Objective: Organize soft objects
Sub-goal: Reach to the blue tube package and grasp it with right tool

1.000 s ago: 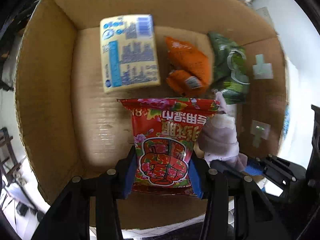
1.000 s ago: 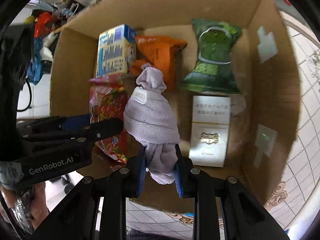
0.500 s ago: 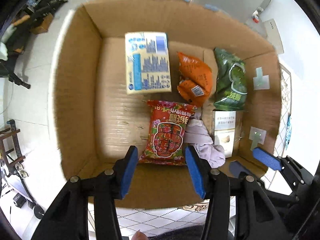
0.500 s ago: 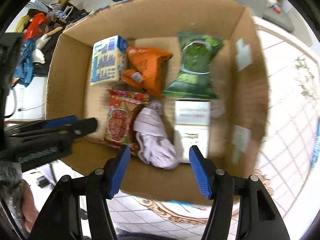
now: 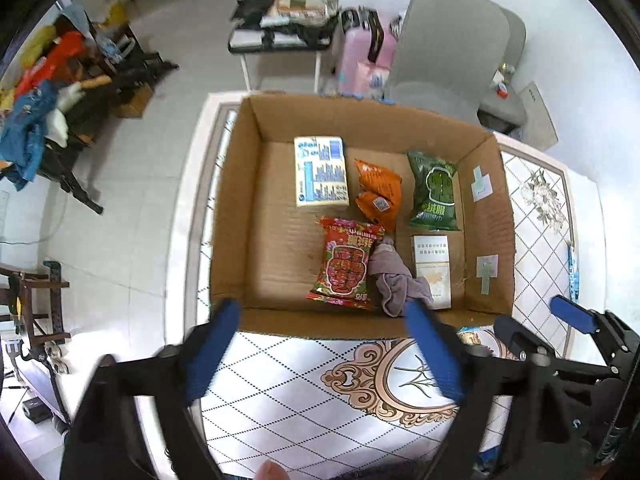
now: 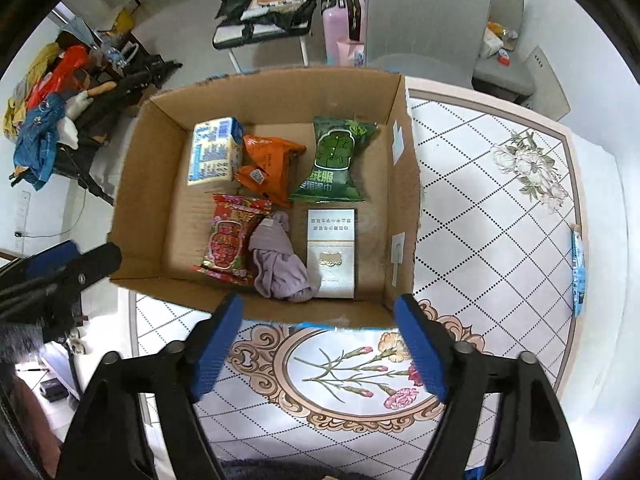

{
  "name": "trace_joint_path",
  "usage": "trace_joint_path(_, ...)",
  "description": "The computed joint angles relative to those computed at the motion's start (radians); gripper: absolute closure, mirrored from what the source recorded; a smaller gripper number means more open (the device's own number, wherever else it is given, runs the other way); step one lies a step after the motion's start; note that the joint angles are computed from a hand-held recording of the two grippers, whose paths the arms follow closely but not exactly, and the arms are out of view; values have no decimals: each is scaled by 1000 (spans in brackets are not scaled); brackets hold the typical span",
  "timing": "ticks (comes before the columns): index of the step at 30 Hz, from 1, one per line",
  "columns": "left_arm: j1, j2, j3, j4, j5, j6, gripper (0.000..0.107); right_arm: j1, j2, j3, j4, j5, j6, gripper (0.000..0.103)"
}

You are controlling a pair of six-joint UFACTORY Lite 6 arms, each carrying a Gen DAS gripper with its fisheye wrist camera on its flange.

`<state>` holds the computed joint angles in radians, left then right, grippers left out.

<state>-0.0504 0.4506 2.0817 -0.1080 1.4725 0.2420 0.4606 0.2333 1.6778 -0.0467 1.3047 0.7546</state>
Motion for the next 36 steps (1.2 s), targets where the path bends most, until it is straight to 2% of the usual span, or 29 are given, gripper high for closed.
trace_joint_path(2,-11,-56,-63,26,-39,-22,16,25,-31,-2,-15,17,16,8)
trace_joint_path(7,-12,-113,-102,19,-40,-54,9,45,-98,-67,-24,-2,38,7)
trace_joint_path(13,-91,-170,-169,49,-64,-134,9,-34,-234,-220,-7,-34,-1,6)
trace_joint_path(18,-231,-186,-199,115,-90,-282,9,-272,-430,-406,9,-18,-114,6)
trace_joint_path(23,-400,-151,-223,239,-145,-493,9,-785,-559,-556,28,-20,-413,6)
trace_joint_path(26,-486,-79,-195,245,-151,-575,9,-1099,-490,-584,10,-90,-554,6)
trace_joint_path(29,-575,18,-129,250,-151,-649,9,-1410,-304,-536,84,-165,-773,6)
trace_joint_path(33,-668,204,66,259,-84,-706,9,-1584,-56,-426,85,-246,-895,6)
trace_joint_path(36,-721,400,345,212,11,-731,9,-1641,144,-295,81,-275,-941,6)
